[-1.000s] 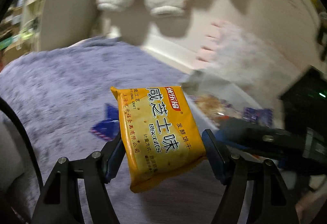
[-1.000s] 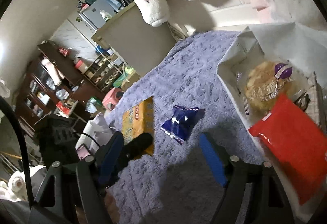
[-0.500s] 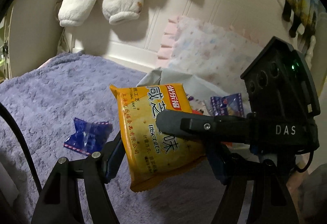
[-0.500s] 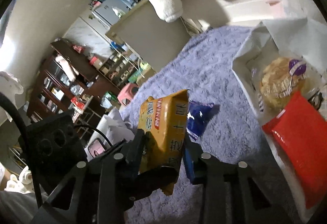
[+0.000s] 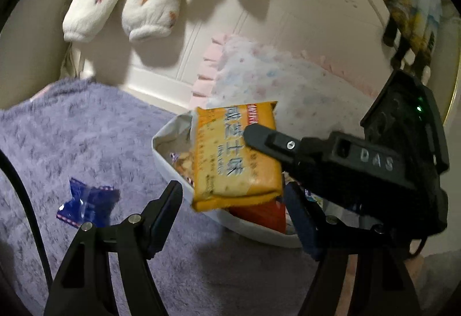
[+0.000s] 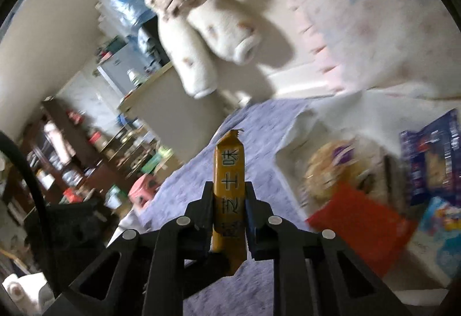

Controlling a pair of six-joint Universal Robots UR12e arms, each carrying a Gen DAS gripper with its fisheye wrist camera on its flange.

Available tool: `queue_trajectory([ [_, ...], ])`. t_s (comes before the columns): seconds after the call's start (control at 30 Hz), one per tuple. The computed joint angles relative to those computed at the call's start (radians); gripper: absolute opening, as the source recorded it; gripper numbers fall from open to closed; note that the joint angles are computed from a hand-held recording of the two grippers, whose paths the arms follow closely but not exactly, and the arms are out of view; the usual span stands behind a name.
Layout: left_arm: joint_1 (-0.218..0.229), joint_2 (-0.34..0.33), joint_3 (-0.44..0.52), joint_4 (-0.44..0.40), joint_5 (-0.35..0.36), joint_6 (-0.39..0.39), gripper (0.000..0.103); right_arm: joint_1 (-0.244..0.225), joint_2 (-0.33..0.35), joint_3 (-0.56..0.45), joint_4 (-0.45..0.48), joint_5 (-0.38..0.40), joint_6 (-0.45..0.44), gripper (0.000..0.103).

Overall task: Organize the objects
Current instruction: 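Lower the biscuit pack into the white box and open the right tool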

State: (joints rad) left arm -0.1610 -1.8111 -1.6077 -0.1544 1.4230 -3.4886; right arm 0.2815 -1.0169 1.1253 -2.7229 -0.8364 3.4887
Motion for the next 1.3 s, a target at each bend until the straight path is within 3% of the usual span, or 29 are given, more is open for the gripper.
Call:
queue_trajectory([
  [0.13, -0.005, -0.001, -0.001, 0.007, 0.021, 0.003, 0.072, -0.019, -0.006, 0.018, -0.099, -0.051, 0.095, 0.018],
  [0.23, -0.01, -0.016, 0.017, -0.003, 0.033, -0.029, 0.071, -0.028, -0.023, 0.044, -0.17, -0.169, 0.146, 0.018],
  [0.33, -0.027, -0.043, 0.069, -0.055, 0.031, -0.015, 0.065, -0.015, -0.042, 0.057, -0.189, -0.36, 0.115, 0.018],
  [0.47, -0.07, -0.073, 0.128, -0.152, 0.078, 0.11, 0.062, 0.003, -0.027, 0.035, -0.161, -0.479, 0.053, 0.019],
  [0.5, -0.088, -0.081, 0.142, -0.186, 0.128, 0.163, 0.06, 0.009, -0.012, 0.02, -0.148, -0.488, 0.031, 0.021],
  [0.6, -0.109, -0.092, 0.162, -0.245, 0.212, 0.212, 0.059, 0.018, 0.018, 0.002, -0.11, -0.518, 0.039, 0.025],
  [0.67, -0.105, -0.091, 0.163, -0.267, 0.209, 0.203, 0.059, 0.021, 0.022, -0.01, -0.064, -0.538, 0.05, 0.032],
  [0.8, -0.094, -0.083, 0.156, -0.284, 0.218, 0.161, 0.059, 0.015, 0.008, 0.009, -0.096, -0.547, 0.067, 0.043],
  [1.03, -0.086, -0.073, 0.148, -0.301, 0.227, 0.136, 0.059, 0.024, -0.018, 0.03, -0.109, -0.661, 0.087, 0.045],
  [1.17, -0.08, -0.057, 0.122, -0.322, 0.218, 0.091, 0.059, 0.025, -0.029, 0.029, -0.084, -0.617, 0.067, 0.045],
  [1.3, -0.071, -0.041, 0.096, -0.362, 0.256, 0.048, 0.054, 0.035, -0.028, 0.011, -0.008, -0.535, 0.013, 0.046],
])
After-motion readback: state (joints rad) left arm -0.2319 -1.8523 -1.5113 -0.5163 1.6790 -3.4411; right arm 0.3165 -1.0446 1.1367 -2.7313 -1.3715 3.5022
